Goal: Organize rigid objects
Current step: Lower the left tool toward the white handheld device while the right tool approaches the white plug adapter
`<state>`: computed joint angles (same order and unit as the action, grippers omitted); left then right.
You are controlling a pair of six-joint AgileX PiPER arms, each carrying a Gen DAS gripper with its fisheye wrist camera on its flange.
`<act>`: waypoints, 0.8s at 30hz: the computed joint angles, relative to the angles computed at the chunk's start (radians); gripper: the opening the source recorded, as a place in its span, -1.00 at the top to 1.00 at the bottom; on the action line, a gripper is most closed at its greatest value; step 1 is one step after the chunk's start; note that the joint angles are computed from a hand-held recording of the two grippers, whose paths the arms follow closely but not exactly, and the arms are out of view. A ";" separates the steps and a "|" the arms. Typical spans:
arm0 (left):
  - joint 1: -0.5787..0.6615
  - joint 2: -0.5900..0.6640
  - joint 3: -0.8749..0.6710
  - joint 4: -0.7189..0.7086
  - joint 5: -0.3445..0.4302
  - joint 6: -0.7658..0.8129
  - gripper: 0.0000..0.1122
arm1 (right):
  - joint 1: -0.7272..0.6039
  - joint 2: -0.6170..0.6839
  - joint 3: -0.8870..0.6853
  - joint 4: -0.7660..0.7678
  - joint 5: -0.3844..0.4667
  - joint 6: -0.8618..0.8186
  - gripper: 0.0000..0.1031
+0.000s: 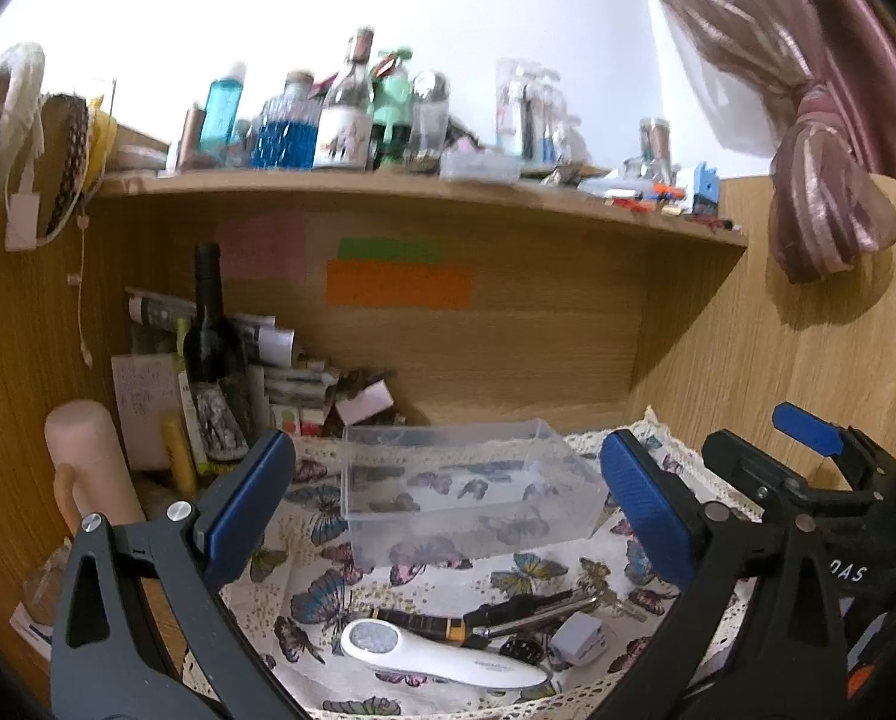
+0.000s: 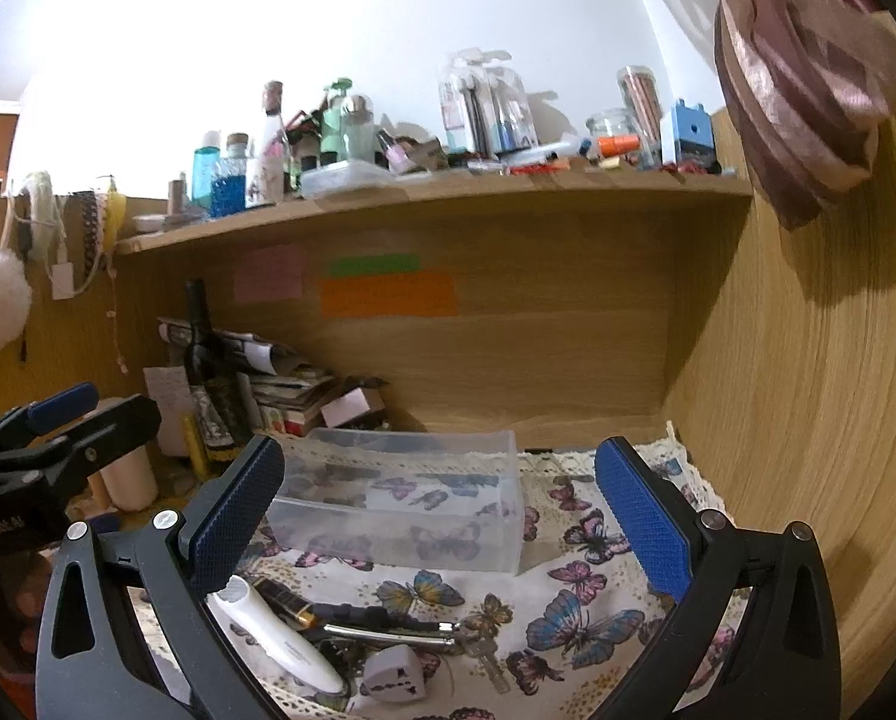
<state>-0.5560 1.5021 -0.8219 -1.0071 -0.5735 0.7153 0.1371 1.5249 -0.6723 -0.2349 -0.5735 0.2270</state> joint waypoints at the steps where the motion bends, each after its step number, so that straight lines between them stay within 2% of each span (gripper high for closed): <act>1: 0.021 0.010 -0.008 0.000 0.033 -0.002 -0.84 | -0.001 0.015 -0.014 -0.020 0.020 0.009 -1.00; 4: 0.083 0.041 -0.019 0.007 0.117 -0.030 -0.84 | -0.009 0.060 -0.049 -0.072 0.070 0.054 -1.00; 6: 0.113 0.062 -0.020 0.010 0.151 -0.048 -0.84 | -0.020 0.088 -0.063 -0.122 0.085 0.091 -1.00; 8: 0.137 0.094 -0.020 0.007 0.172 -0.059 -0.82 | -0.015 0.115 -0.070 -0.099 0.100 0.053 -1.00; 11: 0.153 0.137 -0.020 -0.011 0.197 -0.055 -0.65 | -0.016 0.147 -0.074 -0.139 0.117 0.064 -1.00; 13: 0.167 0.170 -0.029 -0.028 0.237 -0.048 -0.63 | -0.015 0.173 -0.073 -0.161 0.124 0.062 -0.93; 16: 0.185 0.220 -0.042 -0.067 0.304 -0.031 -0.54 | -0.012 0.215 -0.087 -0.219 0.148 0.089 -0.73; 18: 0.189 0.240 -0.045 -0.098 0.336 -0.004 -0.53 | -0.022 0.245 -0.108 -0.342 0.171 0.193 -0.52; 21: 0.190 0.261 -0.051 -0.216 0.376 0.100 -0.49 | -0.047 0.291 -0.136 -0.533 0.180 0.369 -0.36; 24: 0.207 0.287 -0.072 -0.285 0.441 0.138 -0.44 | -0.068 0.338 -0.172 -0.728 0.179 0.560 -0.22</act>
<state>-0.3491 1.7890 -0.8940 -1.2925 -0.1322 0.8529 0.0689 1.8628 -0.8444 -0.9633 -0.3946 0.7869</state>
